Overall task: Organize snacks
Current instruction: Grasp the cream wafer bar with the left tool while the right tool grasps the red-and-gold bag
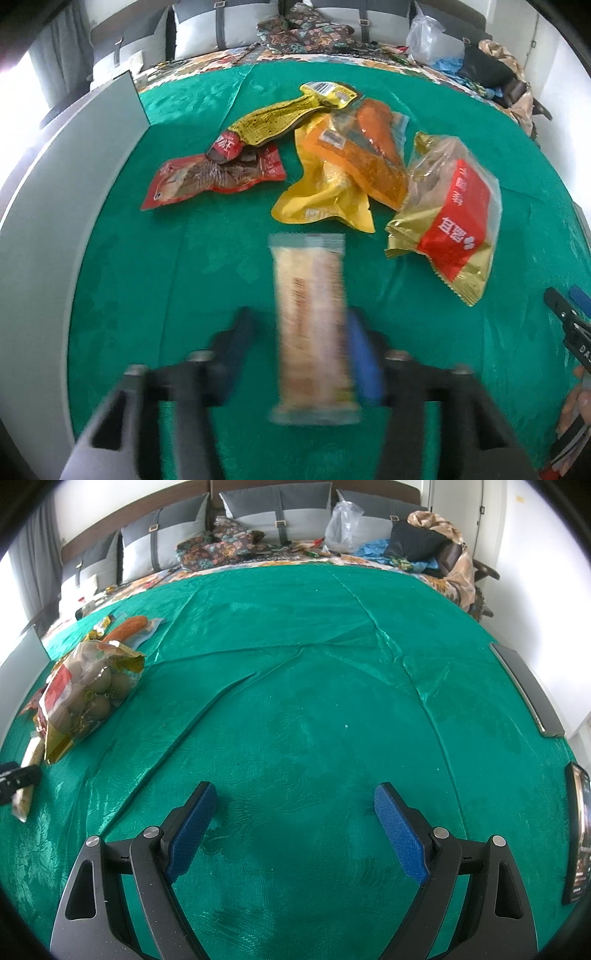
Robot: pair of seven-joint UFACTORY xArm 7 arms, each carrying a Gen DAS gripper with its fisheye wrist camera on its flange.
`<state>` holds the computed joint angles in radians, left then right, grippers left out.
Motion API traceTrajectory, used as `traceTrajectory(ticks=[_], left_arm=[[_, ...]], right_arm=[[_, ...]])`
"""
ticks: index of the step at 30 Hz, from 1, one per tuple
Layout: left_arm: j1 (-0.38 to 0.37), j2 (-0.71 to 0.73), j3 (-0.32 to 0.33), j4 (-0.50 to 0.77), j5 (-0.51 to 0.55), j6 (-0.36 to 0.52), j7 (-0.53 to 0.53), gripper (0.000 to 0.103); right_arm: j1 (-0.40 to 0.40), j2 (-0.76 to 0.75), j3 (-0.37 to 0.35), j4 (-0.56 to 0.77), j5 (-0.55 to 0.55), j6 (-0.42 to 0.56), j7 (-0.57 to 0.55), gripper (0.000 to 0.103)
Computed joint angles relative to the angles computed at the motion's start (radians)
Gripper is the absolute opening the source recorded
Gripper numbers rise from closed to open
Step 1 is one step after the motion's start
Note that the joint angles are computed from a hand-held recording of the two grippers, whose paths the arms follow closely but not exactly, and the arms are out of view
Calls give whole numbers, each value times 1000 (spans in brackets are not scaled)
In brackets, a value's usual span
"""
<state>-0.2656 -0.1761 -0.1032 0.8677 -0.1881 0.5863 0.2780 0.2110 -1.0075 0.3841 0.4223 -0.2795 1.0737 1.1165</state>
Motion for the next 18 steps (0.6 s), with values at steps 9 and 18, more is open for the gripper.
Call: traceTrajectory(ticks=[9, 18], left_arm=[[12, -80, 53, -70, -96, 24, 87, 28], [46, -183, 118, -167, -172, 33, 169, 28]], right_arm=[[1, -1, -2, -1, -1, 0, 0, 90], [-8, 24, -33, 31, 45, 10, 18, 89]])
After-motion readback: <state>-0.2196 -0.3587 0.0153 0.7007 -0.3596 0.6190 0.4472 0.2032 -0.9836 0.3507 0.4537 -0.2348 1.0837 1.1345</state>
